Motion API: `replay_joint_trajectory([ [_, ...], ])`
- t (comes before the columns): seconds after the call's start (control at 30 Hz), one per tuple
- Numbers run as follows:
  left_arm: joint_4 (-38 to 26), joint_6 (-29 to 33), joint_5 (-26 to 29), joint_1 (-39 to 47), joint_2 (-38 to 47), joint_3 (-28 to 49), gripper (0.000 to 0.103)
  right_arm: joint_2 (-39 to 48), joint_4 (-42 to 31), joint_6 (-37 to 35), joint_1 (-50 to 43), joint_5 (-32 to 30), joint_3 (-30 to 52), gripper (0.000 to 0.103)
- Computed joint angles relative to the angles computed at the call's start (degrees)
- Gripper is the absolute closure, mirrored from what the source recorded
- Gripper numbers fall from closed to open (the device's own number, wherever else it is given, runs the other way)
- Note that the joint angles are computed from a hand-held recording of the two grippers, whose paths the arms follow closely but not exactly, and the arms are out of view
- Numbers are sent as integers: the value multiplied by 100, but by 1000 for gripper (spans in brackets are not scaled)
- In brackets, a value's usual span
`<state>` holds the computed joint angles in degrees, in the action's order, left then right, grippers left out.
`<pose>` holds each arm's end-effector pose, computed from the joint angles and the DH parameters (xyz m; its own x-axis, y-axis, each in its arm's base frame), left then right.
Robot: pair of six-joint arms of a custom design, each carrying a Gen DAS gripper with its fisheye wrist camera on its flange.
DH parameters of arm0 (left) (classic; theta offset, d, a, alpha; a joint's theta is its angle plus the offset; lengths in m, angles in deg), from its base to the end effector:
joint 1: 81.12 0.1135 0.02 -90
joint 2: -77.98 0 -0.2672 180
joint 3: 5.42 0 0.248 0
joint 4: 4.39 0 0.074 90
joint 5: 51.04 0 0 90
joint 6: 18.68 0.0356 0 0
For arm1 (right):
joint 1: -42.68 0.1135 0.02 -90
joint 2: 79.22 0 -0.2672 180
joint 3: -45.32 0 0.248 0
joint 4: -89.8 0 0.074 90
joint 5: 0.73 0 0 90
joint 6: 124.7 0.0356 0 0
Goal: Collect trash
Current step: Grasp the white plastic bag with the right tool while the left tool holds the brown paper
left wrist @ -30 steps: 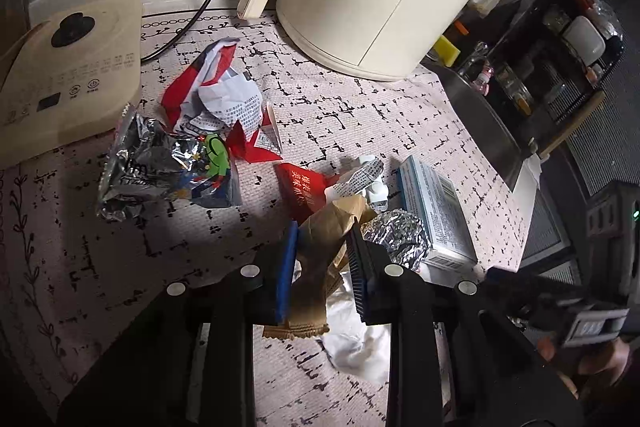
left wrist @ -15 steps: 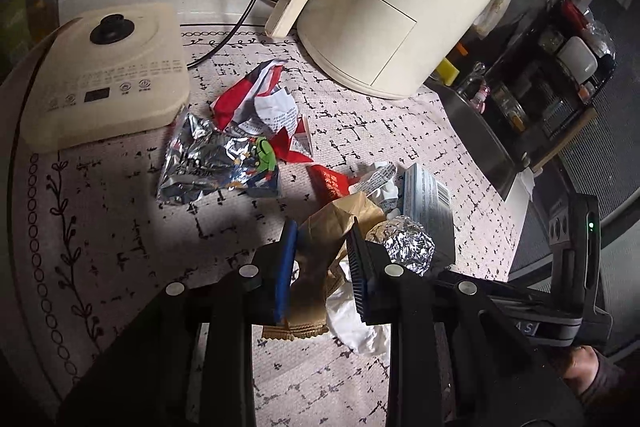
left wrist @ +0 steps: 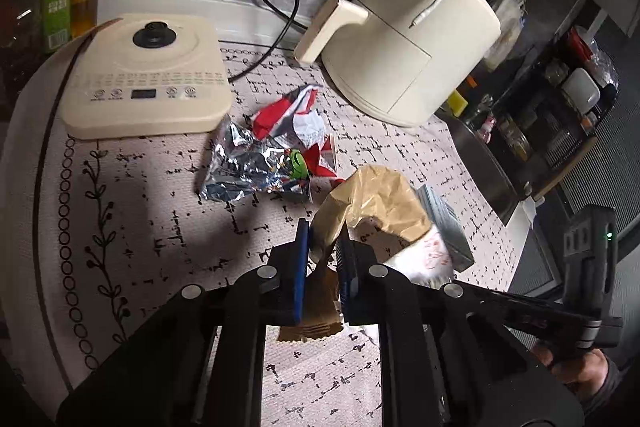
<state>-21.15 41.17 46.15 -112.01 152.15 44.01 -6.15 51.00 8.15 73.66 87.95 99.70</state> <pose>0.2159 -0.1343 0.1943 -0.7879 -0.1093 -0.6060 0.2244 0.8655 -0.4479 0.2019 0.1222 0.1972 -0.8872 0.2603 -0.3808 0.1066 0.9189 0.3797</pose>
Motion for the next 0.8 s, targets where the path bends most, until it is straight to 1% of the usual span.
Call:
replay_joint_trajectory([
  [0.03,-36,-2,-61,-11,-69,-2,95,-84,-50,-16,-5,19,13,100],
  [0.23,-232,-208,-509,-151,-475,-59,96,-511,-342,-382,-148,-52,279,100],
  [0.33,-361,-369,-853,-312,-641,-72,96,-639,-417,-593,-239,-185,391,100],
  [0.43,-573,-621,-1291,-496,-911,-85,96,-648,-268,-826,-310,-503,488,100],
  [0.47,-662,-716,-1410,-552,-1004,-81,96,-645,-254,-906,-305,-503,526,100],
  [0.57,-1012,-967,-1864,-877,-1275,-30,96,-792,-337,-1033,-449,-605,588,100],
  [0.63,-1229,-1106,-2114,-1100,-1362,25,96,-1026,-472,-1153,-601,-648,569,100],
  [0.8,-1650,-1579,-2777,-1768,-1474,145,96,-1772,-999,-1604,-1306,-1026,348,100],
])
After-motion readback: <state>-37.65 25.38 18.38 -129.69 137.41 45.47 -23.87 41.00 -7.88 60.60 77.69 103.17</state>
